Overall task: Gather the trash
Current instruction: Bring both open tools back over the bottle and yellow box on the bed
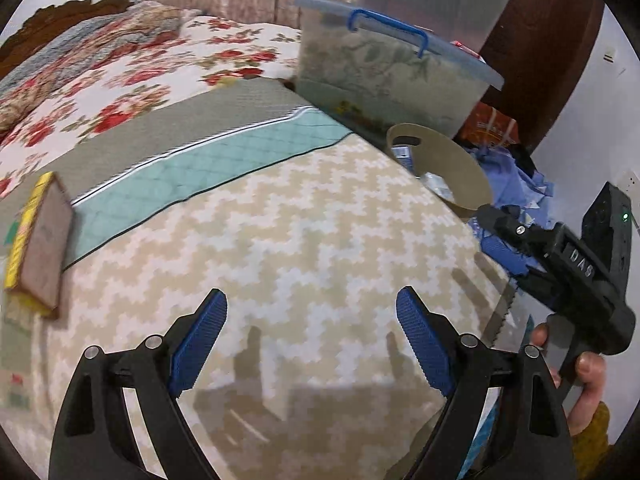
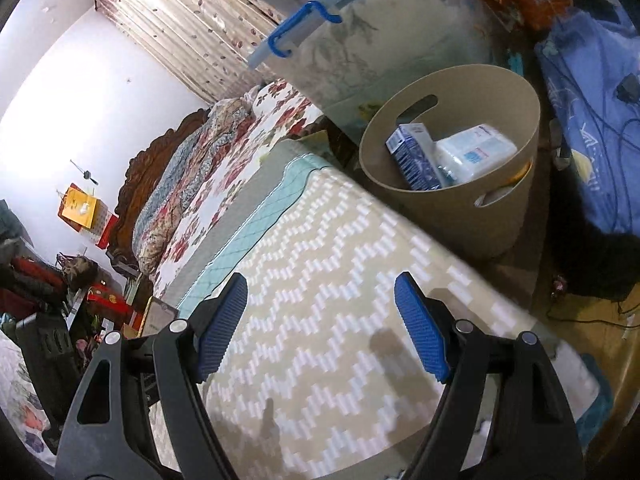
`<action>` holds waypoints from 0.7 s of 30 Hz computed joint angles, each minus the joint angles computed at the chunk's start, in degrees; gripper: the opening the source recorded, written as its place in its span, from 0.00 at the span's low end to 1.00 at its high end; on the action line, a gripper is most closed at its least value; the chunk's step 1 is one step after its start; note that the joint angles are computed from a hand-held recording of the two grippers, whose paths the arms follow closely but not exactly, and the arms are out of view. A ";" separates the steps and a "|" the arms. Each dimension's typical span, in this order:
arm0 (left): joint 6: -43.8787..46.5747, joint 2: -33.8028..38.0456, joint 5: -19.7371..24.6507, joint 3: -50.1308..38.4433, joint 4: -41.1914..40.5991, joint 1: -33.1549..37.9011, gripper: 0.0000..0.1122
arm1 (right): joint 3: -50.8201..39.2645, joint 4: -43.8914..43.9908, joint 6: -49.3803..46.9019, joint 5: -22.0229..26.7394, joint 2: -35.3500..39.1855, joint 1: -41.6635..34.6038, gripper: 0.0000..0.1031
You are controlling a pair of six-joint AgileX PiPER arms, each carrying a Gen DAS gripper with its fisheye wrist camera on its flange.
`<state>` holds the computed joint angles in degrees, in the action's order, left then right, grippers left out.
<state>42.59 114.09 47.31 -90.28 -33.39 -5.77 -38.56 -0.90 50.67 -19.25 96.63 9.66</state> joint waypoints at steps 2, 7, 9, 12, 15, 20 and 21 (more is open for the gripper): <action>1.47 -1.18 -0.32 1.60 -0.94 1.46 0.73 | -0.54 6.02 -5.02 1.25 -0.68 2.15 0.74; 4.62 -3.96 -1.35 5.06 -2.88 4.92 0.73 | -2.38 19.05 -16.87 3.47 -1.29 6.09 0.75; 5.55 -4.85 -1.65 6.13 -3.28 6.08 0.73 | -3.41 25.27 -22.50 4.38 -1.27 7.86 0.75; 7.21 -6.19 -2.07 7.80 -4.14 8.06 0.73 | -4.90 33.02 -29.46 5.19 -0.82 10.06 0.75; 8.96 -7.39 -2.25 9.35 -5.21 10.56 0.73 | -6.86 41.31 -37.12 6.13 -0.04 12.40 0.75; 11.51 -8.62 -1.89 10.95 -7.27 14.30 0.73 | -10.61 54.30 -50.01 7.16 1.58 16.08 0.75; 12.02 -8.86 -1.86 11.29 -7.65 14.92 0.73 | -11.27 57.10 -52.92 7.18 1.81 16.67 0.75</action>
